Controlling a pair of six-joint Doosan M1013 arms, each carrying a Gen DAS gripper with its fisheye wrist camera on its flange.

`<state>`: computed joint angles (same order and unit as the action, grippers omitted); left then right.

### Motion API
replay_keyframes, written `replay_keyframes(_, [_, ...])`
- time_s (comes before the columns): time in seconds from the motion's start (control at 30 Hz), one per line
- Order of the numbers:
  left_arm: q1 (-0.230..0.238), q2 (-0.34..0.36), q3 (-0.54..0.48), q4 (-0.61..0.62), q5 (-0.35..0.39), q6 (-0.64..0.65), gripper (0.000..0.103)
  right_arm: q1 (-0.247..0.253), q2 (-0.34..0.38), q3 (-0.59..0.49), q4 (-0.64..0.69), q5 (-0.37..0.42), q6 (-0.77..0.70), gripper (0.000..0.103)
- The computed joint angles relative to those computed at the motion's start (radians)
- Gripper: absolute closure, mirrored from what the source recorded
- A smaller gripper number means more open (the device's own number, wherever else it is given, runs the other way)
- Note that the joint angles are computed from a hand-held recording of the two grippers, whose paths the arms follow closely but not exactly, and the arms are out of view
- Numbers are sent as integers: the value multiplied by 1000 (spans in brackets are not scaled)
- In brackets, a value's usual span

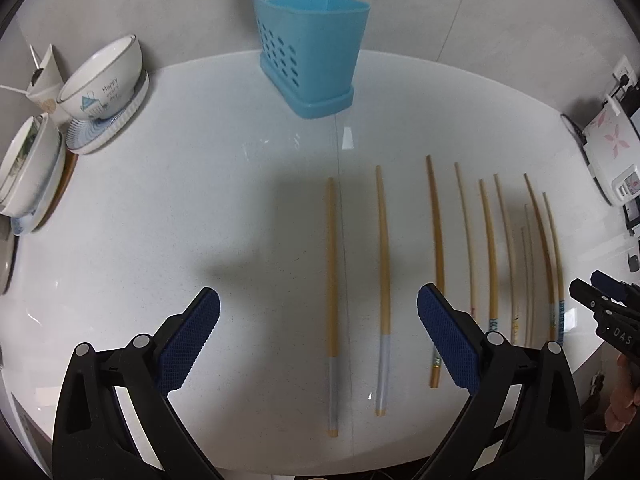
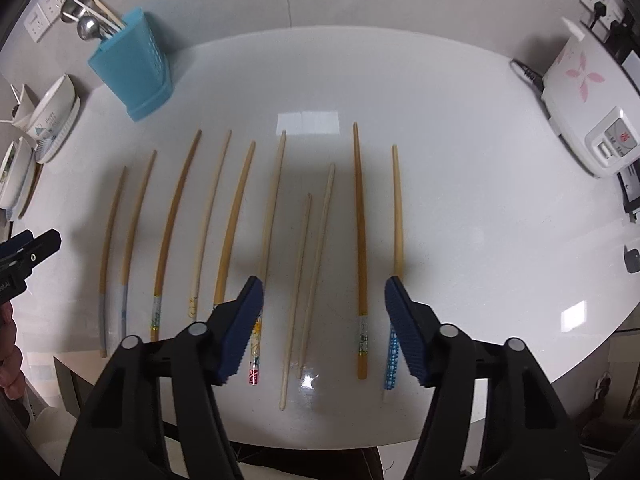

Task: Organize utensils
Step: 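Lower the right tool onto a plain wooden chopstick and close on it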

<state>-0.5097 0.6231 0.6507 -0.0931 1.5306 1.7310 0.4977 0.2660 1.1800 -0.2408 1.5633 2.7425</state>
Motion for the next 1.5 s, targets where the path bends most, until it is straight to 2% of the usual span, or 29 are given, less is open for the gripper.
replay_keyframes(0.17, [4, 36, -24, 0, 49, 4, 13, -28, 8, 21, 71, -18, -17, 51])
replay_keyframes(0.3, [3, 63, -41, 6, 87, 12, 18, -48, 18, 26, 111, -12, -30, 62])
replay_keyframes(0.47, [-2, 86, -59, 16, 120, 19, 23, -65, 37, 27, 151, -6, -48, 71])
replay_keyframes(0.6, [-6, 95, -64, 28, 136, 29, 27, -75, 48, 22, 163, -1, -65, 74])
replay_keyframes(0.8, [-11, 111, -75, 50, 162, 29, 34, -94, 65, 16, 195, 18, -86, 84])
replay_keyframes(1.03, [-16, 141, -106, 77, 216, 26, 39, -130, 90, 8, 258, 38, -111, 85])
replay_keyframes(1.17, [-18, 141, -92, 92, 230, 25, 40, -147, 98, 13, 286, 41, -121, 85])
replay_keyframes(1.23, [-21, 162, -127, 95, 249, 22, 41, -154, 105, 11, 300, 45, -121, 85])
replay_keyframes(1.3, [-22, 173, -144, 97, 263, 16, 45, -168, 102, 19, 322, 43, -120, 87])
replay_keyframes(1.43, [-28, 186, -173, 107, 308, 24, 72, -195, 102, 43, 351, 31, -124, 91])
replay_keyframes(1.5, [-29, 191, -183, 112, 321, 28, 83, -200, 101, 50, 360, 30, -125, 97])
